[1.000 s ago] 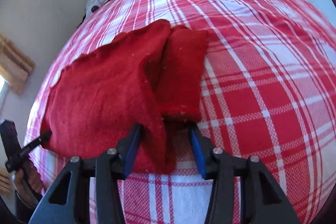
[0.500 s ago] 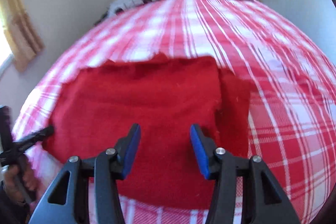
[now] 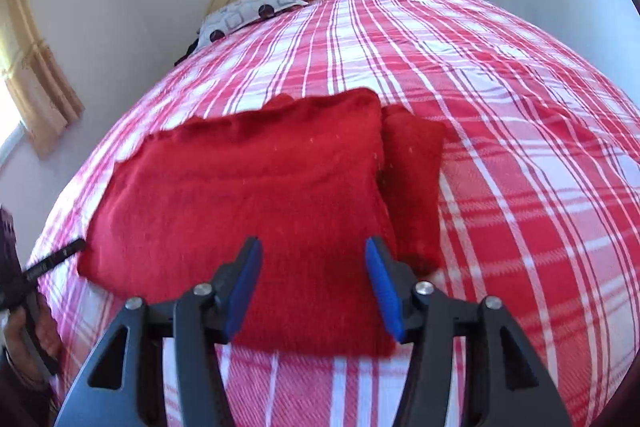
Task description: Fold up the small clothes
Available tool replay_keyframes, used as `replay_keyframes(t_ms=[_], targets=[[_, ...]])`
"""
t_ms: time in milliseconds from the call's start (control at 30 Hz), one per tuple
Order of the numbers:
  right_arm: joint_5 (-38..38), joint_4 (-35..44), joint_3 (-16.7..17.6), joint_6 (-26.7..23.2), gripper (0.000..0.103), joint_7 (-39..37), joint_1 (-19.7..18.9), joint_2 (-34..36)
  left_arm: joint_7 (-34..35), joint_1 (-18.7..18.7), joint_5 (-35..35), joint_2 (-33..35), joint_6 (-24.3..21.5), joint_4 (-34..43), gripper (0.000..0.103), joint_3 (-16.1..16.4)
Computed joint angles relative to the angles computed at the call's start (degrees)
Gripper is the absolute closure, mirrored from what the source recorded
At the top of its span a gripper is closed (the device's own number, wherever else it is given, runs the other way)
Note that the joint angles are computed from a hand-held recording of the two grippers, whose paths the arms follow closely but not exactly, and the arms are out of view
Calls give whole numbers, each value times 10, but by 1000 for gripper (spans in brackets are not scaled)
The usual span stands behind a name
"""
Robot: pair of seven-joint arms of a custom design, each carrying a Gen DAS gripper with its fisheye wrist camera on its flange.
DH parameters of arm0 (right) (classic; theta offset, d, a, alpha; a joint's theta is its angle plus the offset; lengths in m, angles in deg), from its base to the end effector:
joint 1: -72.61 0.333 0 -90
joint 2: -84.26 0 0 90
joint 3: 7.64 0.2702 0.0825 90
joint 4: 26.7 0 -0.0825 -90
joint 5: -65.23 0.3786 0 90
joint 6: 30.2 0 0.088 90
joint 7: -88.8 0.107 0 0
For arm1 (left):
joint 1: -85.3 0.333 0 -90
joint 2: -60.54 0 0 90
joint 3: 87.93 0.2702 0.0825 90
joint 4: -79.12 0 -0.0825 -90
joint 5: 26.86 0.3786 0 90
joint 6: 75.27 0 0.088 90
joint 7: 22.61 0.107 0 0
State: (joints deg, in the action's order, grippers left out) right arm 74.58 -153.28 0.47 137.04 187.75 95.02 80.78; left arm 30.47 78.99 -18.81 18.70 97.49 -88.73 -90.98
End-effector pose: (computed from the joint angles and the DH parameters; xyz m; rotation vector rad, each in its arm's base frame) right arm 0.4918 0.2792 0.4536 -1.8776 1.4810 -0.3134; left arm 0.3676 -0.0692 0.4230 -2.1027 1.4748 -0.9665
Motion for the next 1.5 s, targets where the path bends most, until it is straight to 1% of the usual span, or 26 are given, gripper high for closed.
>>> replay_keyframes(t_ms=[100, 167, 200, 233, 300, 400, 500, 567, 667, 733, 800, 833, 900, 933, 967, 1033, 1067, 1100, 1133, 1200, 1233, 1267, 1300, 1367, 1400, 1500], targets=[[-37, -36, 7, 3, 46, 45, -10, -31, 8, -26, -13, -10, 26, -11, 96, 31], [-53, -46, 11, -9, 34, 72, -19, -42, 44, -86, -33, 6, 28, 1, 96, 94], [-45, -48, 9, -19, 34, 73, -19, -43, 64, -122, -49, 21, 30, 11, 96, 130], [-14, -50, 0, -25, 34, 54, -11, -43, 84, -149, -64, 34, 31, 19, 96, 159], [51, -53, -15, -26, 35, 13, 3, -42, 101, -174, -91, 57, 22, 36, 96, 183], [100, -57, -20, -16, 35, -23, 8, -43, 141, -233, -137, 61, 45, 37, 96, 242], [102, -51, -13, -12, 35, -24, 3, -35, 167, -239, -155, 69, 49, 42, 96, 240], [102, -42, -10, -8, 41, -23, 3, -25, 174, -234, -167, 74, 49, 44, 96, 231], [110, -27, -9, -14, 52, -24, 4, -11, 159, -182, -173, 70, 2, 60, 96, 176], [111, -28, -8, -18, 57, -26, 5, -14, 143, -140, -183, 50, 8, 48, 96, 133], [124, -35, -9, -16, 58, -45, 8, -18, 109, -81, -141, 27, 8, 36, 96, 74], [128, -38, -9, -12, 58, -51, 9, -18, 111, -78, -138, 26, 7, 35, 94, 69], [137, -42, -9, -4, 57, -57, 11, -18, 130, -100, -135, 42, -11, 48, 69, 93], [138, -41, -8, -2, 54, -56, 11, -17, 138, -93, -155, 51, -19, 54, 47, 82], [150, -42, -9, 3, 47, -65, 14, -16, 107, -86, -139, 59, -23, 57, 38, 79], [155, -43, -7, 14, 43, -79, 17, -14, 126, -129, -170, 64, 6, 48, 38, 128], [116, -43, -1, 17, 43, -53, 10, -12, 154, -155, -201, 69, 7, 52, 38, 154], [84, -44, 4, 20, 43, -29, 4, -11, 148, -162, -191, 72, 5, 52, 38, 163], [59, -45, 7, 21, 42, -12, 0, -9, 150, -156, -192, 75, 12, 50, 38, 155], [54, -42, 4, 22, 42, -9, 2, -5, 135, -107, -162, 82, 6, 52, 38, 92], [69, -41, 1, 22, 45, -21, 5, -3, 124, -76, -140, 90, -6, 61, 38, 54], [76, -40, -1, 22, 54, -20, 6, -1, 116, -56, -118, 93, -17, 66, 38, 29], [74, -40, -2, 21, 58, -10, 4, -2, 109, -53, -103, 95, -20, 69, 39, 24], [139, -38, -12, 16, 75, -50, 12, -2, 151, -99, -129, 99, -22, 72, 79, 71], [199, -35, -20, 9, 78, -91, 18, -3, 172, -128, -150, 98, -18, 70, 79, 103], [309, -27, -27, -12, 85, -175, 25, -7, 193, -145, -166, 79, -16, 59, 85, 123]])
